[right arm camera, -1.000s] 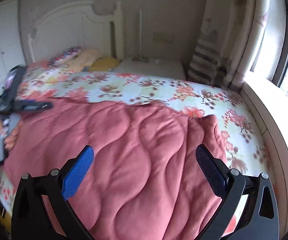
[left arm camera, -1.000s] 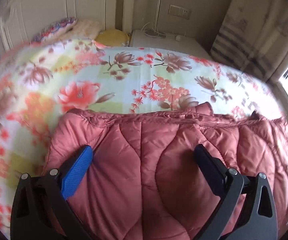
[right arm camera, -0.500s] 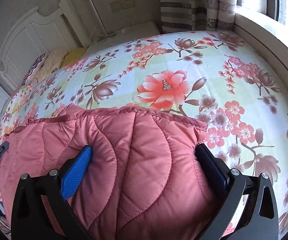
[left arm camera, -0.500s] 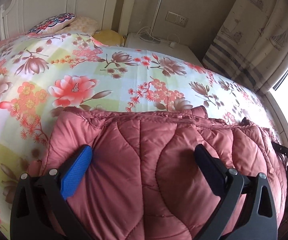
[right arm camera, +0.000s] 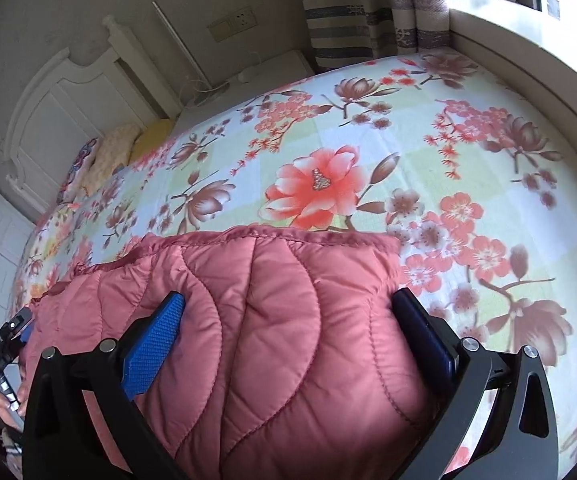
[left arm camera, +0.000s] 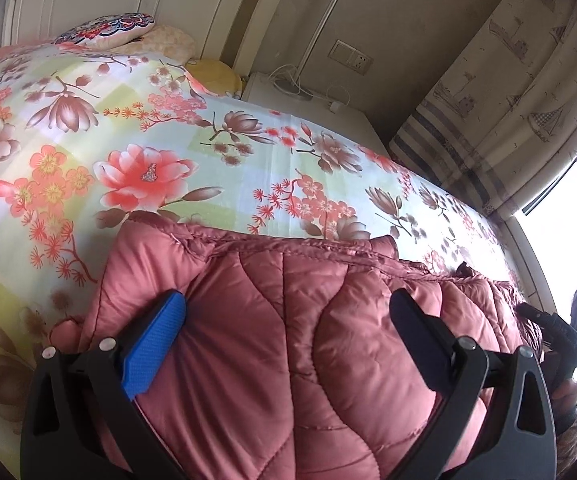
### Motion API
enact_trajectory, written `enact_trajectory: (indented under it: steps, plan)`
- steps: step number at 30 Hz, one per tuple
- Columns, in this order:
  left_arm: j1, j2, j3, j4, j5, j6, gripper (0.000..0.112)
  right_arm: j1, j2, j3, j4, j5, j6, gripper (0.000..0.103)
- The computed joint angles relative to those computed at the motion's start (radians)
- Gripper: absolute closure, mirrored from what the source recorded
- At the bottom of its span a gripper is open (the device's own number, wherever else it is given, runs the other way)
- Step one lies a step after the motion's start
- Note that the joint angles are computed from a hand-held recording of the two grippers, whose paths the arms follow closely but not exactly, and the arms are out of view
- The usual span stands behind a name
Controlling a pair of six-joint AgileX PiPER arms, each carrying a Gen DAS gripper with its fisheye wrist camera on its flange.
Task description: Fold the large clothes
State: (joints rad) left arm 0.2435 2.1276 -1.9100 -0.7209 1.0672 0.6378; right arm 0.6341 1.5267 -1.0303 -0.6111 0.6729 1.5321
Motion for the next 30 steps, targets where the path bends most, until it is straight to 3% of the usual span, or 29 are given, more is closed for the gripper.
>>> enact_trajectory:
  steps: [3,5,8,12,15,17,19,22,26,30]
  plan:
    - [0.034,-0.039,0.087,-0.104,-0.054,0.055,0.011,0.190,0.001,-0.074,-0.233,0.284,0.189,0.005]
    - [0.062,-0.045,0.117,-0.182,-0.057,0.087,0.011,0.317,0.012,-0.141,-0.298,0.434,0.212,0.004]
    - [0.077,-0.050,0.136,-0.228,-0.058,0.109,0.011,0.467,0.049,-0.239,-0.347,0.513,0.149,0.004]
    - [0.044,-0.106,0.189,-0.156,-0.158,0.076,0.012,0.512,0.180,-0.381,-0.247,0.507,-0.006,0.004]
    - [-0.043,-0.246,0.325,0.067,-0.367,-0.056,0.012,0.459,0.265,-0.403,-0.101,0.450,-0.072,0.004]
    - [-0.071,-0.369,0.445,0.050,-0.424,0.011,0.011,0.473,0.250,-0.365,-0.127,0.438,-0.009,0.004]
    - [-0.115,-0.502,0.588,-0.029,-0.478,0.176,0.011,0.499,0.220,-0.362,-0.120,0.479,0.030,0.004]
    - [-0.236,-0.592,0.697,0.080,-0.568,0.192,0.011,0.589,0.179,-0.336,-0.184,0.519,0.133,0.004]
    - [-0.373,-0.489,0.722,0.395,-0.640,-0.060,0.011,0.659,0.180,-0.271,-0.155,0.470,0.174,0.004]
    - [-0.347,-0.426,0.653,0.343,-0.564,-0.052,0.011,0.776,0.121,-0.186,-0.233,0.489,0.352,0.004]
